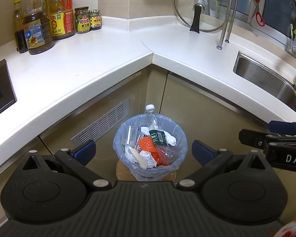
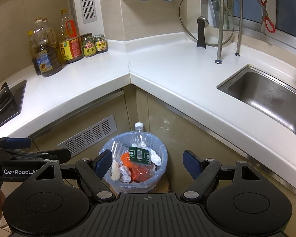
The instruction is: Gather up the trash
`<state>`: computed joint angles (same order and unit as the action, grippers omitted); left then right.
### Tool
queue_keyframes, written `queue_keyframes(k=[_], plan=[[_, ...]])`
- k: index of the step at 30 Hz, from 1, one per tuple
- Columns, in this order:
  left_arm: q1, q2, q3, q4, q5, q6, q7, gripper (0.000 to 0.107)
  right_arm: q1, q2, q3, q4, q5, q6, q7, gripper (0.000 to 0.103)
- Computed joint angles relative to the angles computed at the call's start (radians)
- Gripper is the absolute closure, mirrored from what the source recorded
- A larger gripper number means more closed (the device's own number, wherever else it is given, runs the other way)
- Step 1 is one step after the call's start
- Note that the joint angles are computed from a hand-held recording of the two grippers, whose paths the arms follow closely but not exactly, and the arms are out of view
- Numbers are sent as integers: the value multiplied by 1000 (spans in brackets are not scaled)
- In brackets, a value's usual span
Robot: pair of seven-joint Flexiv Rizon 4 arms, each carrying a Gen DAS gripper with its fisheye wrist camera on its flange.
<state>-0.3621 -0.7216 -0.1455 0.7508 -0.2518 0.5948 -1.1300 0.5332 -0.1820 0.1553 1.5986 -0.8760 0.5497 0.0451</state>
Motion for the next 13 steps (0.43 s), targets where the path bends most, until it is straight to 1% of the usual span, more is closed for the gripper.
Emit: queue_keyframes(k=[6, 13], plan=[[-2, -12, 0, -23, 2, -12, 1, 4, -1, 1, 0, 1, 0, 2, -1, 25], [5, -21, -7, -26, -12, 4, 12, 4, -9, 4, -1, 10, 4, 10, -3, 25]])
